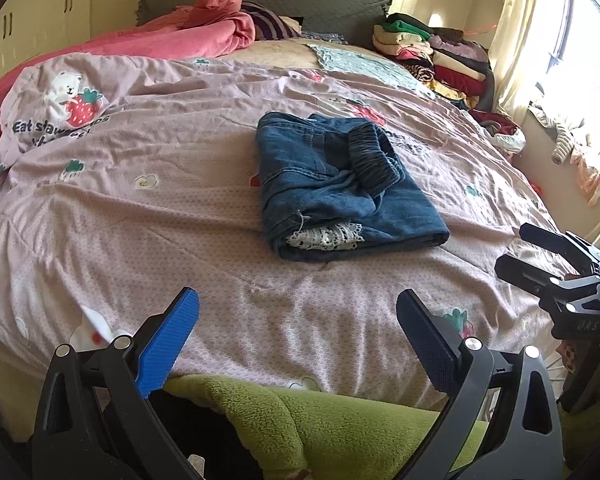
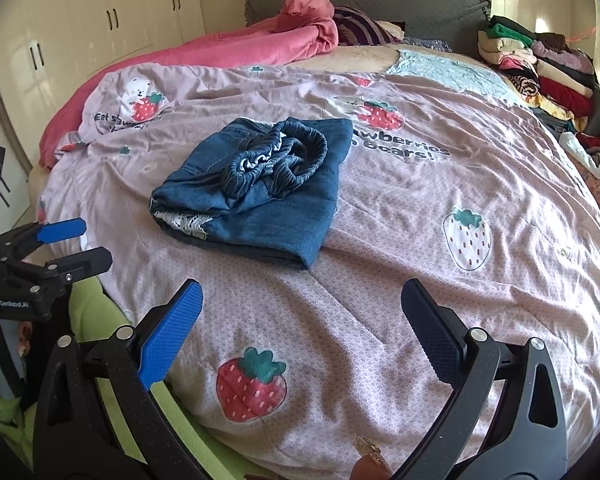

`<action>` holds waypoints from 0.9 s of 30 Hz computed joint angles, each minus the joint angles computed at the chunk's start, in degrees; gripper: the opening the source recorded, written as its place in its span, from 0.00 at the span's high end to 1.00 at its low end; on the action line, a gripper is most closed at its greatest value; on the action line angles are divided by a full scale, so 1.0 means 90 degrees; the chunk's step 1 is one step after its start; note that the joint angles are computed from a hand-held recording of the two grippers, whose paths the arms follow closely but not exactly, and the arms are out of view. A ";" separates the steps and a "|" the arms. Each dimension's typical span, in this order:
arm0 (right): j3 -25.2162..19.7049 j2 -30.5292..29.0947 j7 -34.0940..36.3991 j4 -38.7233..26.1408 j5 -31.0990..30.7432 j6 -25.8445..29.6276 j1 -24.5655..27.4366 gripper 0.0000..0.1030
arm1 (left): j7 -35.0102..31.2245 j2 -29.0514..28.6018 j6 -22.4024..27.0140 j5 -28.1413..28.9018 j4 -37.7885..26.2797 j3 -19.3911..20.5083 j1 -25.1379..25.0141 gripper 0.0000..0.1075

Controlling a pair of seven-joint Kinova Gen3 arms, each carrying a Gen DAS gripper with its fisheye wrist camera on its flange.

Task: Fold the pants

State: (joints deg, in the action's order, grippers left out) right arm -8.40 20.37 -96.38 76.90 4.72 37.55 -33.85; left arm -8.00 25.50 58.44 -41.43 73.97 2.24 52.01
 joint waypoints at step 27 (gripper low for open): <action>0.0033 -0.0054 -0.0171 -0.0006 0.0169 -0.0006 -0.0063 0.09 | -0.0003 -0.0044 0.0097 0.0061 -0.0056 0.0058 -0.0013 0.08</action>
